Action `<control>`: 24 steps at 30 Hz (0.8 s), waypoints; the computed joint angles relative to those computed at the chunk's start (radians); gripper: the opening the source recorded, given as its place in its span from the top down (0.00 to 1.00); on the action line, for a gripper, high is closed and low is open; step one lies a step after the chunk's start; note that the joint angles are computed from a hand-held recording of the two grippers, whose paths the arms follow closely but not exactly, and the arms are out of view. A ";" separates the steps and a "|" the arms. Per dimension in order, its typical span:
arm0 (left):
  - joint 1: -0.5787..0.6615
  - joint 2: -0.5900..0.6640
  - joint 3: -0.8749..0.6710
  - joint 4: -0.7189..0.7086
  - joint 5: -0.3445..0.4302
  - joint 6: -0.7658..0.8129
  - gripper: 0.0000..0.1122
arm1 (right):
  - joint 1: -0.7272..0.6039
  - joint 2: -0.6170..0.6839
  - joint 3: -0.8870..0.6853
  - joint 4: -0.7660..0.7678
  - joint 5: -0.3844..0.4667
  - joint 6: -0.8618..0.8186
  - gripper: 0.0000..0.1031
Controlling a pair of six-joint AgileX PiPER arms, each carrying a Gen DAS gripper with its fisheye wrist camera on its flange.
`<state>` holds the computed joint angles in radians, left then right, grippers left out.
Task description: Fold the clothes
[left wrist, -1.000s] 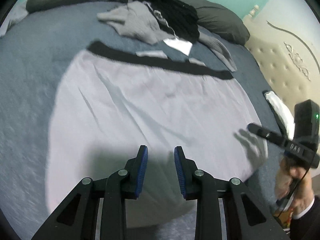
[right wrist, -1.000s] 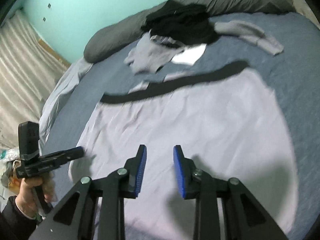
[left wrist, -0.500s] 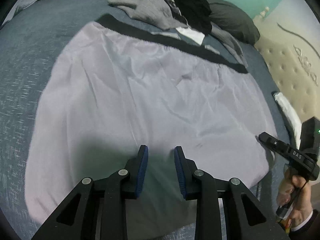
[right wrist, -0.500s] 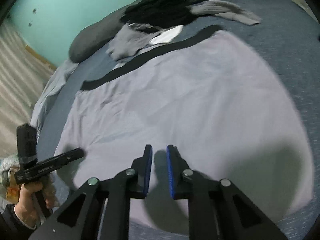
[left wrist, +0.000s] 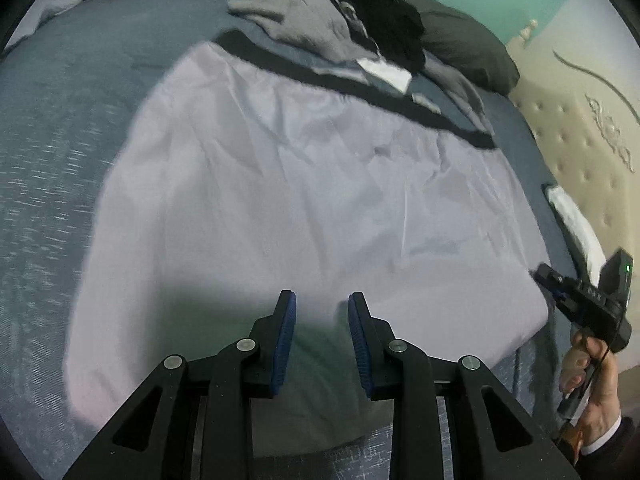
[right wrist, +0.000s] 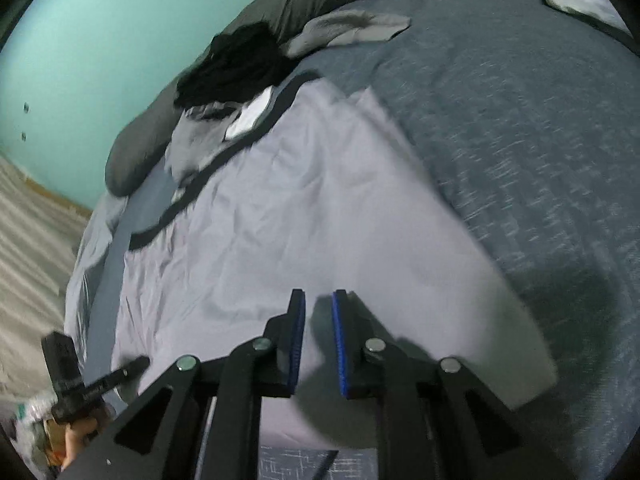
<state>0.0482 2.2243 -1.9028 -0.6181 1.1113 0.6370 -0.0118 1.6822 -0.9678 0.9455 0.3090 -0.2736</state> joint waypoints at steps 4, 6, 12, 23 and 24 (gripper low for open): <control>0.028 0.018 -0.017 -0.001 0.002 -0.009 0.74 | -0.035 -0.031 0.025 -0.012 0.008 -0.010 0.89; 0.046 0.042 -0.029 -0.022 0.010 -0.017 0.74 | -0.054 -0.011 0.034 0.042 0.017 -0.067 0.89; 0.043 0.033 -0.007 -0.032 -0.016 -0.011 0.73 | -0.048 0.015 0.016 -0.074 0.023 0.057 0.92; 0.092 -0.020 0.074 -0.119 -0.058 0.036 0.70 | 0.194 0.049 -0.202 -0.251 0.140 0.191 0.90; 0.095 -0.026 0.088 -0.127 -0.065 0.048 0.70 | 0.220 0.067 -0.231 -0.282 0.157 0.219 0.90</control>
